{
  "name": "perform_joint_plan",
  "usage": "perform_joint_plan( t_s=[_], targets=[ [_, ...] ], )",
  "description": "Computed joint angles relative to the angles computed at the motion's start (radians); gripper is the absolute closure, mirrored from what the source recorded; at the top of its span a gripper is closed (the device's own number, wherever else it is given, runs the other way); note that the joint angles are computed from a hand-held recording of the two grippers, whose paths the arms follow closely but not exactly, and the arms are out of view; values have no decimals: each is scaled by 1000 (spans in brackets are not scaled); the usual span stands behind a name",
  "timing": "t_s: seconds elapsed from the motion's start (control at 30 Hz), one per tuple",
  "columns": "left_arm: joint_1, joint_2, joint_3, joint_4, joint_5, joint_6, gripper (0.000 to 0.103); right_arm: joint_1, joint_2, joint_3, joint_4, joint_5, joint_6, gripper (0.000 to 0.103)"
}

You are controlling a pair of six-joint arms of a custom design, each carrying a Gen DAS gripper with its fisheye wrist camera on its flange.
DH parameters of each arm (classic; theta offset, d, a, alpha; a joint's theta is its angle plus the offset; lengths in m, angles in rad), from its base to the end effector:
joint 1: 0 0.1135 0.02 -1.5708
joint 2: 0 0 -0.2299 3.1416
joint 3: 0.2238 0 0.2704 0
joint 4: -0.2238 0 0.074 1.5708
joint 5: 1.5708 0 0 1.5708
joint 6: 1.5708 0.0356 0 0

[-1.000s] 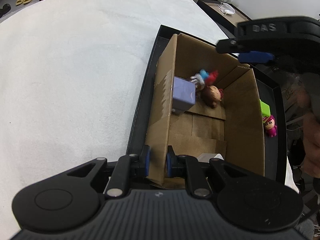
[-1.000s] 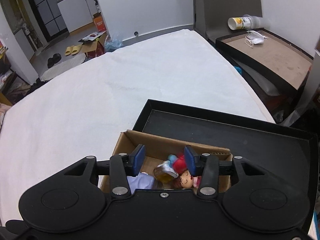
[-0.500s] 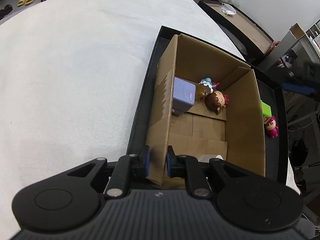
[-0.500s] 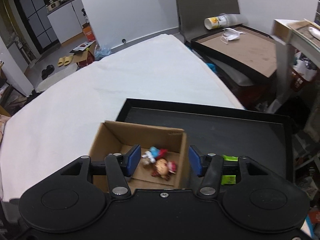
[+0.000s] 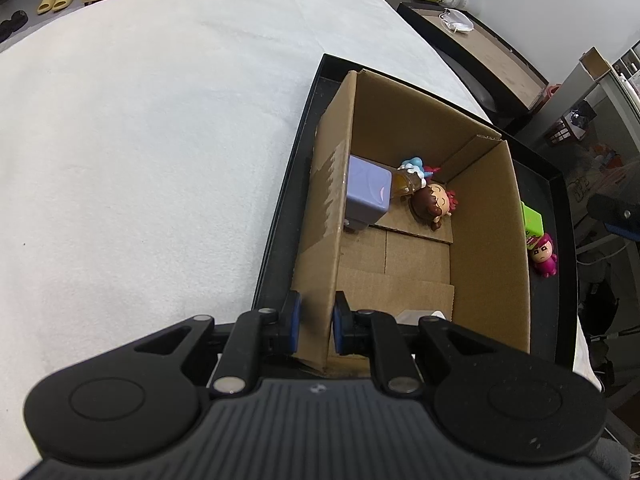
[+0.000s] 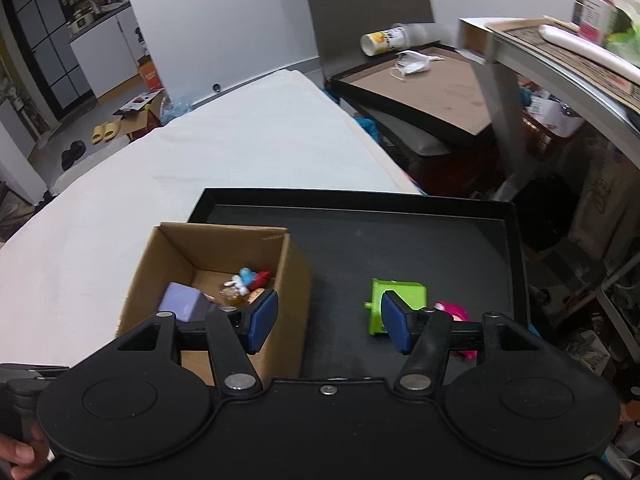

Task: Organize rigid objects
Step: 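Move the right gripper back to the pink dinosaur doll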

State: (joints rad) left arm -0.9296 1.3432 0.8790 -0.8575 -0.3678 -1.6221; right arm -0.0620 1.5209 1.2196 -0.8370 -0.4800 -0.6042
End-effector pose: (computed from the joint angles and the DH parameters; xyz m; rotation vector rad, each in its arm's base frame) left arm 0.1641 -0.1984 0.1692 -0.9804 2.5312 -0.1784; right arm 0.3228 -0.0036 0.2263 -0.8159 2.4230 0.4070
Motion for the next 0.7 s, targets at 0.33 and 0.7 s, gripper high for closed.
perform_joint_plan(
  t_s=[0.33,0.7],
  targets=[
    [-8,7,6,-10,-11,10,89,-107,24,-41,58,-56,-70,38],
    [16,12,13,-6,14,32,89,-191,124,-41,135,-79,-99,38]
  ],
)
